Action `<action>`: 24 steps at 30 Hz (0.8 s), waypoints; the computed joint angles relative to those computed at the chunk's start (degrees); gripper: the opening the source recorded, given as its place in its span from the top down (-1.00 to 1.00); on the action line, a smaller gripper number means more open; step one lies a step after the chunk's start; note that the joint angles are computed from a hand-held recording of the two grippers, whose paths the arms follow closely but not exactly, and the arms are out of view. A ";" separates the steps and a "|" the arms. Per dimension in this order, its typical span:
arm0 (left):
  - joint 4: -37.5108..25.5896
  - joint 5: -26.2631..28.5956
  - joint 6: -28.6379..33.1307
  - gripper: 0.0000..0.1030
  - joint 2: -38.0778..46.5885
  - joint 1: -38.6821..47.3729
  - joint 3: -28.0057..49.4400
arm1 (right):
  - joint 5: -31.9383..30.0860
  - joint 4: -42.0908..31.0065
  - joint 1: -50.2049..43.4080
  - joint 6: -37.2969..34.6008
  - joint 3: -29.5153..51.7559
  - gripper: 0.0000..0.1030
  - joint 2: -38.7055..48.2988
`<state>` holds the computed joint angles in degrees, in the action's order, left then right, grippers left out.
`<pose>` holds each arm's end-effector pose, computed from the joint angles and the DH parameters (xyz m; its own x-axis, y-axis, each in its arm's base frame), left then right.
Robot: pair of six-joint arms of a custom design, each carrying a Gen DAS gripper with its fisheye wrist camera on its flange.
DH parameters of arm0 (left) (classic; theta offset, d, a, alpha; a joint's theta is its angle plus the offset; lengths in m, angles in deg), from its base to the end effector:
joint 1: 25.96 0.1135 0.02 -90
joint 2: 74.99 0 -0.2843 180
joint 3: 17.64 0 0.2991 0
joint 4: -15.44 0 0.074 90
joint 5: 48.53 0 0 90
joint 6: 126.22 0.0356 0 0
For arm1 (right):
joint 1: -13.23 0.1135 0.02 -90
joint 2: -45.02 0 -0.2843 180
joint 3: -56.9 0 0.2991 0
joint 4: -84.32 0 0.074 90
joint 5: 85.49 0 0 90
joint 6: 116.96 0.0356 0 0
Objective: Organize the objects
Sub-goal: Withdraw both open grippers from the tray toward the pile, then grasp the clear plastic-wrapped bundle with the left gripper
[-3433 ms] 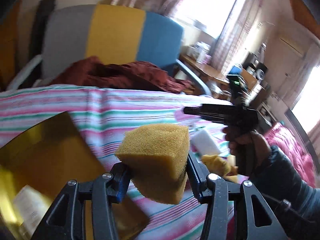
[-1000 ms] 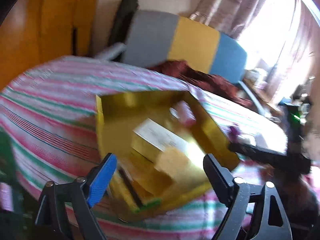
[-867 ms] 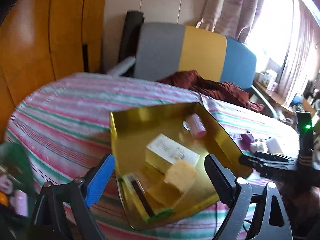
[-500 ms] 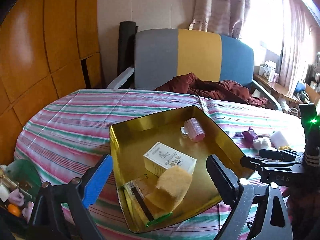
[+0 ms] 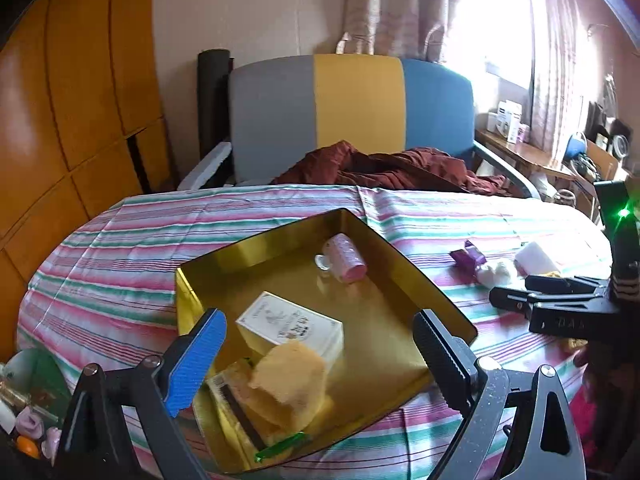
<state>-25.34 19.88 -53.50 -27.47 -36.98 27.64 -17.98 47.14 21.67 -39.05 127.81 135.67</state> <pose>0.2039 -0.0264 0.2384 -0.6138 -0.1619 -0.7727 -0.2813 0.9593 0.0225 0.3572 0.0668 0.2072 -0.7388 -0.3053 -0.6008 -0.5081 0.8379 0.1991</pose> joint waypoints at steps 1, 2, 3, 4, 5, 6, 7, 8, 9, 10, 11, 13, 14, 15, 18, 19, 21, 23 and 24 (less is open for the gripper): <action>0.17 0.22 -0.10 -0.84 0.54 -0.46 0.22 | 0.05 -0.05 -0.54 -0.14 0.18 -0.51 0.19; 0.35 0.55 -0.13 -0.84 0.89 -0.77 0.33 | 0.08 -0.04 -1.23 -0.34 0.21 -0.51 0.27; 0.52 0.96 -0.16 -0.85 1.22 -0.98 0.49 | 0.03 -0.10 -1.95 -0.58 0.23 -0.51 0.34; 0.71 1.53 -0.22 -0.85 1.58 -1.19 0.67 | 0.09 -0.23 -2.87 -0.80 0.48 -0.51 0.65; 0.99 2.12 -0.24 -0.84 2.11 -1.54 0.96 | 0.19 -0.34 -3.76 -0.99 0.74 -0.51 0.92; 1.16 2.42 -0.11 -0.84 2.41 -1.65 1.14 | 0.34 -0.49 -4.80 -1.26 1.09 -0.51 1.22; 1.50 2.49 -0.06 -0.85 3.08 -2.18 1.52 | 0.51 -0.57 -5.67 -1.40 1.54 -0.51 1.59; 1.74 2.62 0.12 -0.85 3.50 -2.45 1.78 | 0.61 -0.69 -6.73 -1.57 2.10 -0.51 2.07; 2.06 2.75 0.31 -0.84 4.04 -2.80 2.08 | 0.75 -0.85 -7.96 -1.63 2.76 -0.51 2.59; 2.36 2.85 0.47 -0.84 4.63 -3.16 2.40 | 0.85 -1.02 -9.43 -1.58 3.64 -0.51 3.25; 2.65 2.89 0.62 -0.84 5.47 -3.67 2.88 | 0.78 -1.25 -11.06 -1.35 4.72 -0.51 4.03; 3.26 2.89 0.99 -0.84 7.08 -4.63 3.75 | 0.58 -1.60 -14.13 -0.18 7.12 -0.51 5.69; 3.63 2.80 1.11 -0.84 7.87 -5.23 4.12 | 0.55 -1.59 -15.73 0.53 8.32 -0.52 6.54; 3.94 2.87 1.30 -0.84 8.63 -5.63 4.50 | 0.66 -1.42 -17.37 1.31 9.53 -0.52 7.45; 5.08 3.20 1.54 -0.84 12.01 -7.32 6.15 | 1.49 -0.05 -21.26 4.24 12.31 -0.59 10.33; 5.52 3.45 1.63 -0.84 13.31 -7.93 6.71 | 1.72 0.29 -22.59 5.43 13.31 -0.59 11.50; 6.18 3.88 2.06 -0.84 15.70 -8.65 7.79 | 1.82 1.17 -25.02 7.96 14.89 -0.59 13.78; 6.77 4.36 2.16 -0.84 19.13 -9.70 9.60 | 0.99 1.54 -27.16 10.58 16.53 -0.59 16.00; 7.14 4.75 2.14 -0.84 20.57 -10.12 10.35 | 0.00 1.65 -28.27 12.77 17.24 -0.59 17.16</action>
